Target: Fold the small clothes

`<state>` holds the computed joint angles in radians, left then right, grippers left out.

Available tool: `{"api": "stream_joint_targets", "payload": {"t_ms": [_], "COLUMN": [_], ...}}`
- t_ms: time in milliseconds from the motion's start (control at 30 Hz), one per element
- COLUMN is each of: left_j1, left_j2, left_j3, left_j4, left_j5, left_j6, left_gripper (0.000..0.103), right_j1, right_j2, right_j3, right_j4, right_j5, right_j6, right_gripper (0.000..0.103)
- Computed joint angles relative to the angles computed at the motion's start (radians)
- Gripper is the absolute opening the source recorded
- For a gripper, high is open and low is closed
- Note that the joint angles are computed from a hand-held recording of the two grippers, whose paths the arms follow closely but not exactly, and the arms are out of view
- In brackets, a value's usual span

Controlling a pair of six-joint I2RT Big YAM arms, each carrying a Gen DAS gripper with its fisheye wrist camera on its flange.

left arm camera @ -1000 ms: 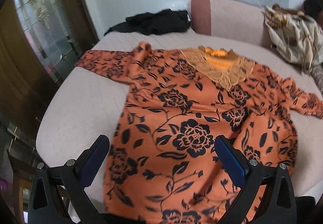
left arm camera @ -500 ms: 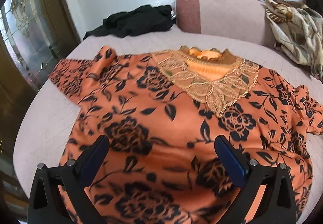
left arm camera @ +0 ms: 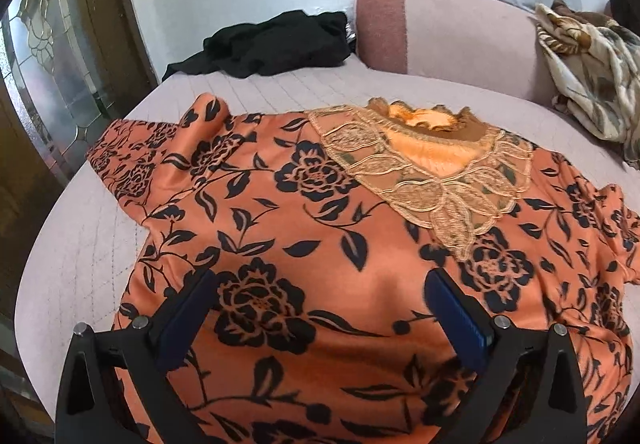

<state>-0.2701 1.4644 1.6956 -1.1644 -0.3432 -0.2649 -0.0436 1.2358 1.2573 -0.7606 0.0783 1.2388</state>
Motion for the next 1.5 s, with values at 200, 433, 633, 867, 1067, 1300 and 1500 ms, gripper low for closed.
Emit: {"api": "stream_joint_targets", "payload": {"t_ms": [200,433,633,867,1067,1300,1500], "left_j1": [0.036,0.091,0.143,0.189,0.214,0.212,0.178], "left_j2": [-0.001,-0.014,-0.026,-0.048,-0.046,-0.024,-0.037], "left_j3": [0.008,0.017,0.023,0.011,0.01,0.029,0.028], "left_j4": [-0.007,-0.017,-0.032,-0.024,-0.027,-0.011,0.049], "left_j5": [0.018,0.034,0.024,0.01,0.047,0.178,0.241], "left_j6": [-0.025,-0.059,-0.079,-0.042,-0.037,-0.05,-0.056], "left_gripper": [0.103,0.103,0.103,0.103,0.103,0.103,0.103], "right_j1": [0.017,0.175,0.392,0.609,0.694,0.669,0.654], "right_j2": [-0.043,-0.04,0.107,0.37,0.593,0.569,0.472], "right_j3": [-0.034,0.069,0.269,0.563,0.814,0.731,0.615], "right_j4": [0.074,0.244,0.318,0.249,0.009,0.034,0.191], "right_j5": [0.029,0.0,-0.049,-0.18,-0.286,-0.404,-0.336], "right_j6": [0.043,-0.009,-0.085,-0.229,-0.319,-0.223,-0.125], "right_gripper": [0.009,0.008,0.008,0.009,0.013,0.028,0.092]}}
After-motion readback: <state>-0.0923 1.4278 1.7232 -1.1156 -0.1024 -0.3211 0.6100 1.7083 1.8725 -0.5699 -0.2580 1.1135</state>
